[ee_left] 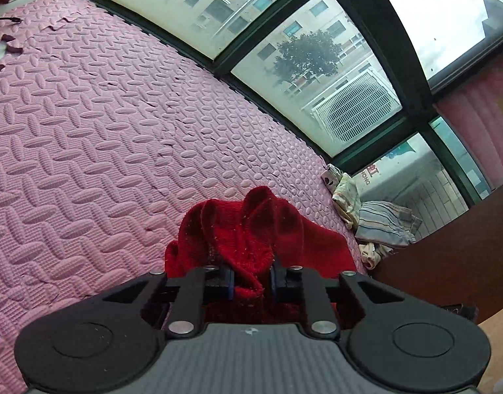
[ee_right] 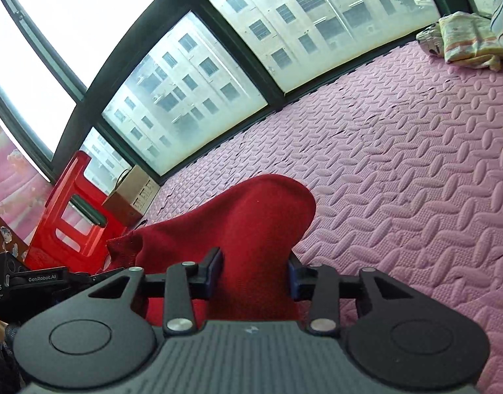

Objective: Fold clothes

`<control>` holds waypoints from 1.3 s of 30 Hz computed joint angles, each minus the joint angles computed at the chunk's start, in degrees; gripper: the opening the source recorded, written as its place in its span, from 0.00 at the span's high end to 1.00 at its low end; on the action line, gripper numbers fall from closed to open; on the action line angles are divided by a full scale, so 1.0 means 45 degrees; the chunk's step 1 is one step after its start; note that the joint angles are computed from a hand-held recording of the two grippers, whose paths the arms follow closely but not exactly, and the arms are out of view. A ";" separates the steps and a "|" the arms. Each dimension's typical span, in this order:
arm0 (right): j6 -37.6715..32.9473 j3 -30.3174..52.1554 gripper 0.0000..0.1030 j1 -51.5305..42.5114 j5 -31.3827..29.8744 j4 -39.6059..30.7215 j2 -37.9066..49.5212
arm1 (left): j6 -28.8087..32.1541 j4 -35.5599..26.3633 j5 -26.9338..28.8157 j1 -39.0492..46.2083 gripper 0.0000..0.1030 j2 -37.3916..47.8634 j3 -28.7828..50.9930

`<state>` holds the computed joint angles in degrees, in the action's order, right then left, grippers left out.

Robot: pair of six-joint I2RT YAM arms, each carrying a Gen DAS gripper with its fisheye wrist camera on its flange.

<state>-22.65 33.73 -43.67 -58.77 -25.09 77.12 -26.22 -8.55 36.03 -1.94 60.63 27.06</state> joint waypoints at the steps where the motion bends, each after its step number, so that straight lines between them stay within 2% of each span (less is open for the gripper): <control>1: -0.0017 0.0242 0.63 -0.0313 -0.0004 0.0043 0.0234 | -0.0232 0.0418 -0.0350 -0.0639 0.81 0.0599 0.0308; 8: 0.0813 0.1809 0.63 -0.1643 0.0435 0.1544 0.2213 | -0.0953 0.2313 -0.2102 -0.3894 0.81 0.4873 0.3068; 12: 0.1441 0.2637 0.63 -0.1942 0.0780 0.2474 0.3228 | -0.1172 0.2497 -0.2555 -0.4892 0.81 0.6834 0.4815; 18: 0.1852 0.3656 0.62 -0.2237 0.1303 0.3223 0.4727 | -0.1277 0.2405 -0.2812 -0.5655 0.81 0.8720 0.6563; 20: 0.1670 0.3839 0.58 -0.2158 0.1710 0.3298 0.5139 | -0.1112 0.2123 -0.3088 -0.5850 0.79 0.9212 0.6976; 22: 0.1266 0.3808 0.52 -0.2064 0.2167 0.3323 0.5299 | -0.1042 0.1943 -0.3287 -0.5937 0.76 0.9467 0.7138; 24: 0.1072 0.3290 0.47 -0.2040 0.2619 0.3895 0.4954 | -0.0914 0.1864 -0.3444 -0.5957 0.67 0.9407 0.7084; 26: 0.0842 0.2672 0.45 -0.2066 0.2754 0.4421 0.4242 | -0.0625 0.1717 -0.3695 -0.5962 0.63 0.9147 0.7001; 28: 0.0596 0.2081 0.32 -0.2102 0.2832 0.4886 0.3476 | -0.0356 0.1597 -0.4134 -0.6022 0.57 0.8793 0.6913; 31: 0.0093 0.1208 0.30 -0.2137 0.2837 0.5361 0.2269 | -0.0104 0.1738 -0.4899 -0.6191 0.56 0.8157 0.6627; 34: -0.0623 0.0328 0.31 -0.2015 0.2761 0.5209 0.1129 | -0.0024 0.2190 -0.5678 -0.6489 0.57 0.7534 0.6178; 39: -0.0712 -0.0966 0.31 -0.1446 0.3440 0.5974 0.0312 | 0.0042 0.2446 -0.5823 -0.6915 0.60 0.7259 0.6129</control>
